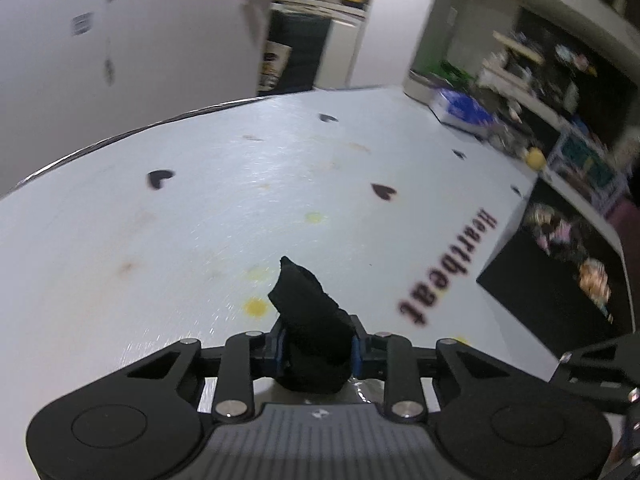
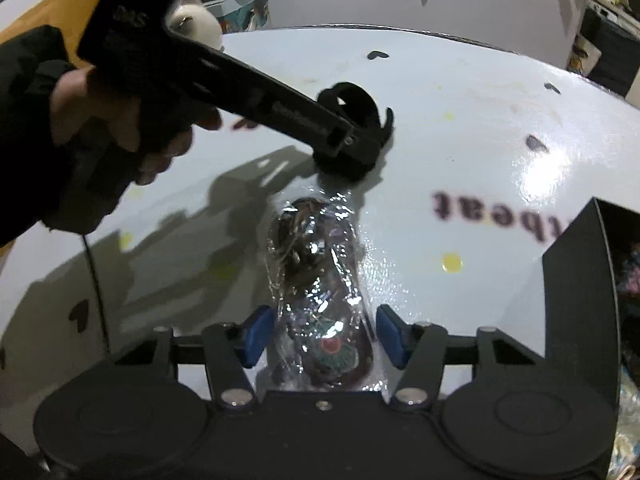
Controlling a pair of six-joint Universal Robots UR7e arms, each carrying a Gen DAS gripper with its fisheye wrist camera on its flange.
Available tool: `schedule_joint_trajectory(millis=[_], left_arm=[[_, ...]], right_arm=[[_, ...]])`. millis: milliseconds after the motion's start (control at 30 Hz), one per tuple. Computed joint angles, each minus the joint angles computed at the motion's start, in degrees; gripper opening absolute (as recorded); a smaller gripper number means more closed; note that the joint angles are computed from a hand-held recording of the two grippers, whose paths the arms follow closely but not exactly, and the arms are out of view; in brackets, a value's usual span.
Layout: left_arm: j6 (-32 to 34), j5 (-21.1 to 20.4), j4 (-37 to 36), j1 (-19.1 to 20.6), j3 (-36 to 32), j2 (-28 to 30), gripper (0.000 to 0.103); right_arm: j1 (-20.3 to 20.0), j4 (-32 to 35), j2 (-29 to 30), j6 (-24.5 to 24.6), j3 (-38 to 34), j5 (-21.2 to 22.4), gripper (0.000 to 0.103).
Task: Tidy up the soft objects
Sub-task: 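Grasp the black fabric piece with the left tool while the right tool grasps the foil-item bag, then carry the black fabric and foil-item bag into the black box with both tools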
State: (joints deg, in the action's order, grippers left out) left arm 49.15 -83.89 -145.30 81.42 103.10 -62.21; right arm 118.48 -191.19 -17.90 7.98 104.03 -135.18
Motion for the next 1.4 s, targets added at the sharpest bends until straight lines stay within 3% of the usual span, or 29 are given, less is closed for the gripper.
schedule_joint_trajectory(millis=[167, 267, 700, 1100, 1400], left_arm=[[-3.4, 0.7, -3.5, 0.3, 2.8, -2.5, 0.029], [-6.2, 2.3, -6.1, 0.3, 4.7, -4.1, 0.029], [-15.0, 5.4, -12.6, -0.7, 12.9, -13.5, 0.029], [-22.5, 5.5, -14.0, -5.4, 21.7, -24.2, 0.029], [-28.6, 6.5, -17.7, -12.9, 29.5, -28.9, 0.029]], right_arm=[[0.5, -0.1, -0.4, -0.9, 0.5, 0.2, 0.037], [0.8, 0.6, -1.0, -0.4, 1.3, 0.8, 0.033], [2.6, -0.2, -3.0, 2.7, 4.7, -0.8, 0.026], [6.8, -13.9, -5.4, 1.5, 9.9, -4.7, 0.025], [8.4, -24.7, -10.3, -0.8, 17.2, -7.8, 0.025]])
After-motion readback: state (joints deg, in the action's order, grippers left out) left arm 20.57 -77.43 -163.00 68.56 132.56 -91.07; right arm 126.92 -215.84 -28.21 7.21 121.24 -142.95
